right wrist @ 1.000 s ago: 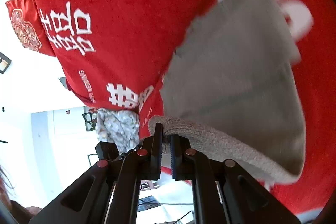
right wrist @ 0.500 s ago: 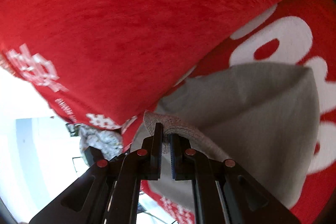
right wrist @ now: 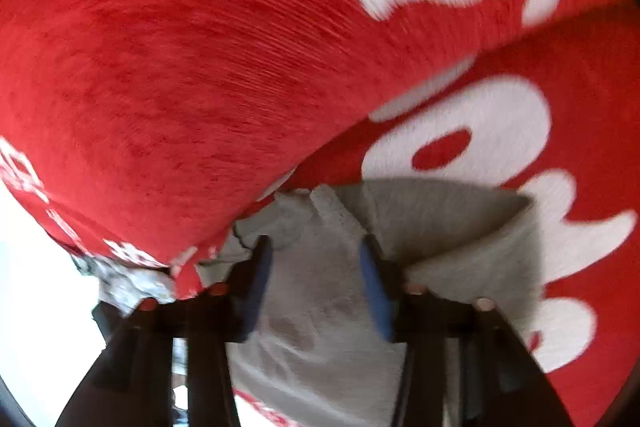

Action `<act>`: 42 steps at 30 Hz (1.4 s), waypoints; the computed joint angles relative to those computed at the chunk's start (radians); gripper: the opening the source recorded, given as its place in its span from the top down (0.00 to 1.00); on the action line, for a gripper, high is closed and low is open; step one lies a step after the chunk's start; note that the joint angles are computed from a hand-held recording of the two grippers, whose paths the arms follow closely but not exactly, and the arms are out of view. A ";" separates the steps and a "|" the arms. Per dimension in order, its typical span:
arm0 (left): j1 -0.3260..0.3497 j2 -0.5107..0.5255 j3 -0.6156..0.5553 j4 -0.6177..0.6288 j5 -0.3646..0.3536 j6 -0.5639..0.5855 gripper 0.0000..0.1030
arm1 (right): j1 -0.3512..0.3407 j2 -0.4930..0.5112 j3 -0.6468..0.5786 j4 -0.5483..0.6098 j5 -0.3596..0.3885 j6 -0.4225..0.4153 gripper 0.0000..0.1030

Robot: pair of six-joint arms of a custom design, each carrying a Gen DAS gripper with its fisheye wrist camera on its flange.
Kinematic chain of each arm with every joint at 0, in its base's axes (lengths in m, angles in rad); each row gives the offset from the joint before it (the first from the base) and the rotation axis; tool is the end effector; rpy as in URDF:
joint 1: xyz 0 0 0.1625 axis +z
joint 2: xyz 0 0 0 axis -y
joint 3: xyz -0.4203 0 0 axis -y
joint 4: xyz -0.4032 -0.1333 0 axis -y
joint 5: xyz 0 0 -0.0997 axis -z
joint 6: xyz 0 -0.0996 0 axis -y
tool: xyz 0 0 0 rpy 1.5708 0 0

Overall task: Fold small clothes
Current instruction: 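Lay the hem over the body and release both grippers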

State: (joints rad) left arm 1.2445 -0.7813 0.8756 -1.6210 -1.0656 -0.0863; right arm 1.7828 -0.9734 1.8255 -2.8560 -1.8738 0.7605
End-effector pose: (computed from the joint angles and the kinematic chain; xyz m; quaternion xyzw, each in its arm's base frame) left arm -0.0831 -0.8118 0.3290 0.1214 0.9604 -0.0303 0.2489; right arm 0.2343 -0.5963 0.1621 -0.2927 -0.9206 0.2567 0.0311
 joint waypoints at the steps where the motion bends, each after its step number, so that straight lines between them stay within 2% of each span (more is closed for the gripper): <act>1: -0.001 0.007 0.000 0.012 0.004 0.005 0.78 | 0.002 0.001 -0.009 0.032 -0.012 -0.012 0.49; 4: -0.001 0.023 0.025 0.041 0.017 0.015 0.78 | 0.003 0.023 -0.049 0.159 -0.048 -0.038 0.49; 6: 0.000 0.037 0.041 0.047 0.022 0.008 0.78 | -0.004 0.047 -0.070 0.206 -0.043 -0.054 0.58; 7: 0.000 0.040 0.047 0.045 0.028 0.006 0.78 | -0.003 0.060 -0.086 0.235 -0.055 -0.063 0.91; 8: -0.003 0.044 0.057 0.034 0.041 0.003 0.78 | 0.011 0.080 -0.116 0.283 -0.098 -0.081 0.93; 10: -0.006 0.044 0.074 -0.001 0.055 0.013 0.78 | 0.040 0.097 -0.142 0.268 -0.154 -0.135 0.93; 13: -0.008 0.046 0.101 -0.065 0.116 0.042 0.78 | 0.061 0.100 -0.151 0.226 -0.211 -0.178 0.93; 15: -0.003 0.060 0.099 -0.076 0.166 0.020 0.78 | 0.051 0.109 -0.167 0.268 -0.241 -0.165 0.93; 17: 0.003 0.063 0.093 -0.093 0.154 0.011 0.78 | 0.043 0.117 -0.174 0.300 -0.269 -0.156 0.93; 20: -0.016 0.053 0.125 -0.133 0.252 0.034 0.78 | 0.040 0.106 -0.176 0.383 -0.328 -0.049 0.93; 21: -0.020 0.051 0.125 -0.129 0.277 0.034 0.78 | 0.038 0.082 -0.151 0.373 -0.320 -0.016 0.93; 22: -0.020 0.047 0.120 -0.120 0.269 0.032 0.78 | 0.040 0.061 -0.125 0.351 -0.312 -0.006 0.93; 24: -0.023 0.028 0.119 -0.109 0.243 0.035 0.78 | 0.058 0.028 -0.089 0.331 -0.300 -0.010 0.93; 27: -0.028 -0.011 0.143 -0.090 0.212 0.046 0.78 | 0.096 -0.001 -0.050 0.303 -0.240 -0.028 0.92; 29: -0.031 -0.034 0.170 -0.075 0.201 0.035 0.78 | 0.117 0.001 -0.043 0.306 -0.224 -0.038 0.92; 32: -0.031 -0.071 0.240 -0.062 0.239 0.005 0.78 | 0.135 0.025 -0.039 0.318 -0.198 -0.045 0.92; 35: -0.015 -0.093 0.284 -0.036 0.279 -0.056 0.78 | 0.129 0.061 -0.034 0.347 -0.181 -0.004 0.93; 36: -0.010 -0.116 0.315 -0.081 0.267 -0.043 0.78 | 0.126 0.057 -0.015 0.320 -0.180 -0.001 0.93; 38: -0.009 -0.129 0.326 -0.086 0.265 -0.037 0.78 | 0.124 0.050 0.014 0.267 -0.180 -0.005 0.93; 42: -0.012 -0.145 0.351 -0.102 0.270 -0.014 0.78 | 0.128 0.035 0.025 0.261 -0.180 0.027 0.93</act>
